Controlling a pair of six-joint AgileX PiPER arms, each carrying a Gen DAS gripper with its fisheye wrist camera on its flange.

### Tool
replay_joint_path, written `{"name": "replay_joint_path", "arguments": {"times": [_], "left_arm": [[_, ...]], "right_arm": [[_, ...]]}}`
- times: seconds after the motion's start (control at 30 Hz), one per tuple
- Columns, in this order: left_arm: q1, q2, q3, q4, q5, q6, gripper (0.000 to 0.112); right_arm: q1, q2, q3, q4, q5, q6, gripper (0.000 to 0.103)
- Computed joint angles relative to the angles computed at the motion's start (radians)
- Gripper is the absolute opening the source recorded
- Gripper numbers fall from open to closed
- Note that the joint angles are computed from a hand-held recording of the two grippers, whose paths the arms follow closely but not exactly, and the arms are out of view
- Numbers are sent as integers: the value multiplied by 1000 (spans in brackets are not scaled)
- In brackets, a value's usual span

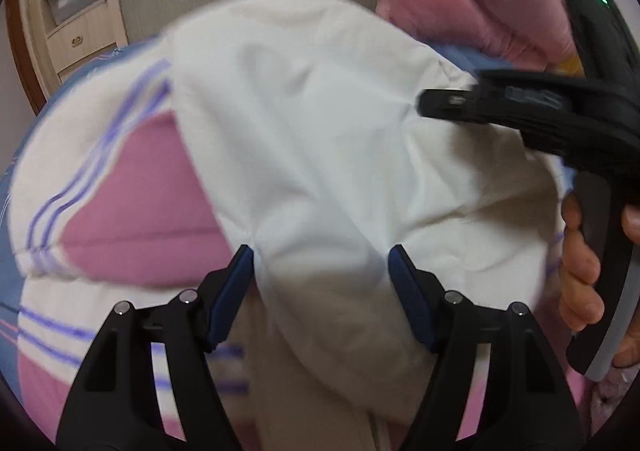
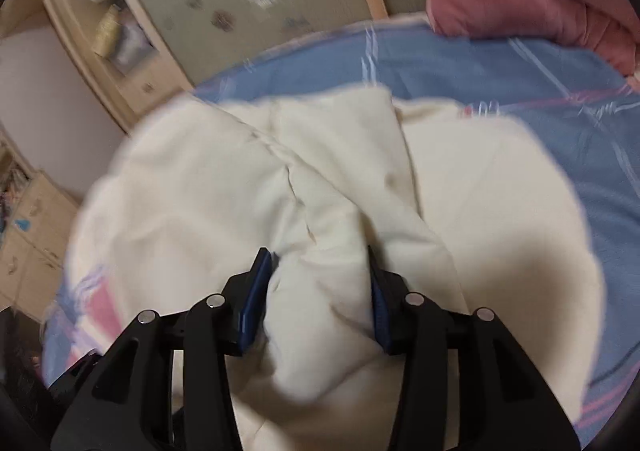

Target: Fold large clothes

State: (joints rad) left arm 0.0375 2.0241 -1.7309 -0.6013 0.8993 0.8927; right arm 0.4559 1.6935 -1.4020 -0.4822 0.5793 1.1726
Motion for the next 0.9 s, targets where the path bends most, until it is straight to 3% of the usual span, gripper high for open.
{"name": "replay_joint_path", "arguments": {"times": [0.03,0.1,0.23,0.3,0.37,0.43,0.5,0.6,0.73,0.83,0.9], "left_arm": [[37,-38,39,-56,3,49,71],[77,-68,72,-85,14,73,73],[60,-21,37,-6,58,-13,73],[106,-55,73,-94,108,42,72],[156,-147,179,-163,72,168,72],[204,-223,264,-192,16,262,76],[278,-270,318,-229,16,345,80],[381,-291,378,-223,39,399,80],[431,-227,377,-105,90,290,80],[462,-243,459,-91,80,347,80],[504,-282,492,-120,108,431,80]], "right_arm": [[32,-51,46,-72,-3,66,56],[102,-89,56,-144,86,103,58],[98,63,-43,7,277,-57,58],[125,84,-35,-27,299,-38,59],[171,30,-3,-84,318,51,58],[248,-87,94,-175,273,198,59],[354,-151,139,-238,286,298,61],[446,-170,175,-178,266,314,64],[497,-67,190,-70,258,389,65],[609,3,103,-130,405,424,70],[650,-17,87,-141,422,445,70]]}}
